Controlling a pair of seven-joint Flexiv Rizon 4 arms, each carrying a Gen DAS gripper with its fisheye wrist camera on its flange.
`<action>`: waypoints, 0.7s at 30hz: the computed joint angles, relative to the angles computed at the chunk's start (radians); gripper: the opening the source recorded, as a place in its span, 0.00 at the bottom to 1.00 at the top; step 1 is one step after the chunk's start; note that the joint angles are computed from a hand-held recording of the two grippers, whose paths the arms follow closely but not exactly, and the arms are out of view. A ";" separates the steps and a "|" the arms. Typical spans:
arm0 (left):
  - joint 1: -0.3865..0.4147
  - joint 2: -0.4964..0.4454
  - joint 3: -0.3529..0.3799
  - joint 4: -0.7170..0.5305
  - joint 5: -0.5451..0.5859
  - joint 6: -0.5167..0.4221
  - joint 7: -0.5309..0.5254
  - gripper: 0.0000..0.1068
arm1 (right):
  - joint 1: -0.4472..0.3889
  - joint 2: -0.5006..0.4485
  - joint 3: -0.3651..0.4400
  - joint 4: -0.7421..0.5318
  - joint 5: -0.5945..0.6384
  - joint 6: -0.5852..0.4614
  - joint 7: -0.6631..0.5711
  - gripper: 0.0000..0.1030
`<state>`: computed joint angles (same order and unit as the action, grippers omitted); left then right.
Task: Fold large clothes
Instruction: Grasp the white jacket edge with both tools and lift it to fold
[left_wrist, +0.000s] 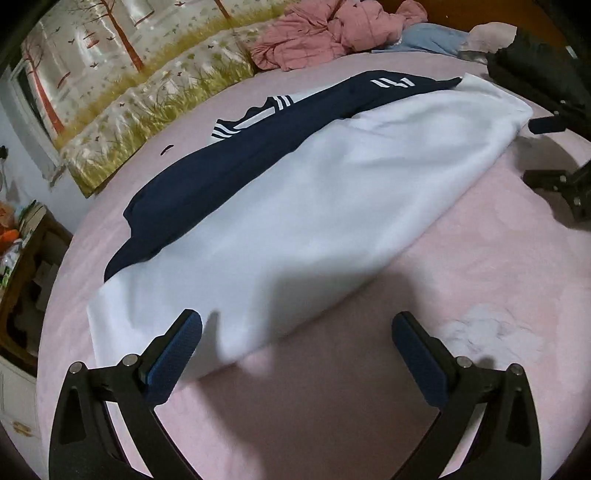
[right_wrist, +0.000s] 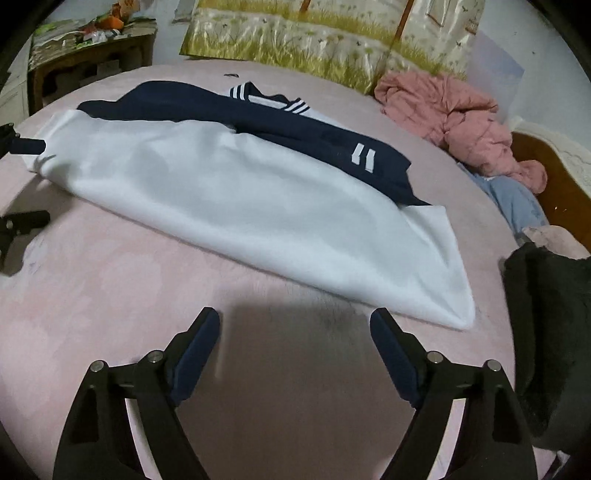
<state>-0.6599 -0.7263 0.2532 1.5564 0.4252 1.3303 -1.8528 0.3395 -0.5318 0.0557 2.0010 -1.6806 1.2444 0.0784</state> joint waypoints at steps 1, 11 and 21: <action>0.001 -0.005 0.002 -0.005 -0.005 0.002 -0.011 0.96 | 0.006 -0.006 0.000 -0.010 0.029 -0.011 -0.027 0.83; -0.029 -0.047 0.134 -0.075 0.074 -0.077 -0.261 0.96 | 0.148 -0.073 -0.076 -0.117 0.124 -0.314 -0.195 0.83; -0.176 -0.067 0.335 -0.093 0.316 0.012 -0.563 0.23 | 0.107 -0.055 -0.086 -0.097 0.065 -0.258 -0.060 0.20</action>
<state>-0.8359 -0.7934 0.5877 1.4635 0.7417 1.3421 -2.4153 0.4465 -0.5865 -0.0304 1.9043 -1.6154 0.9865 0.0189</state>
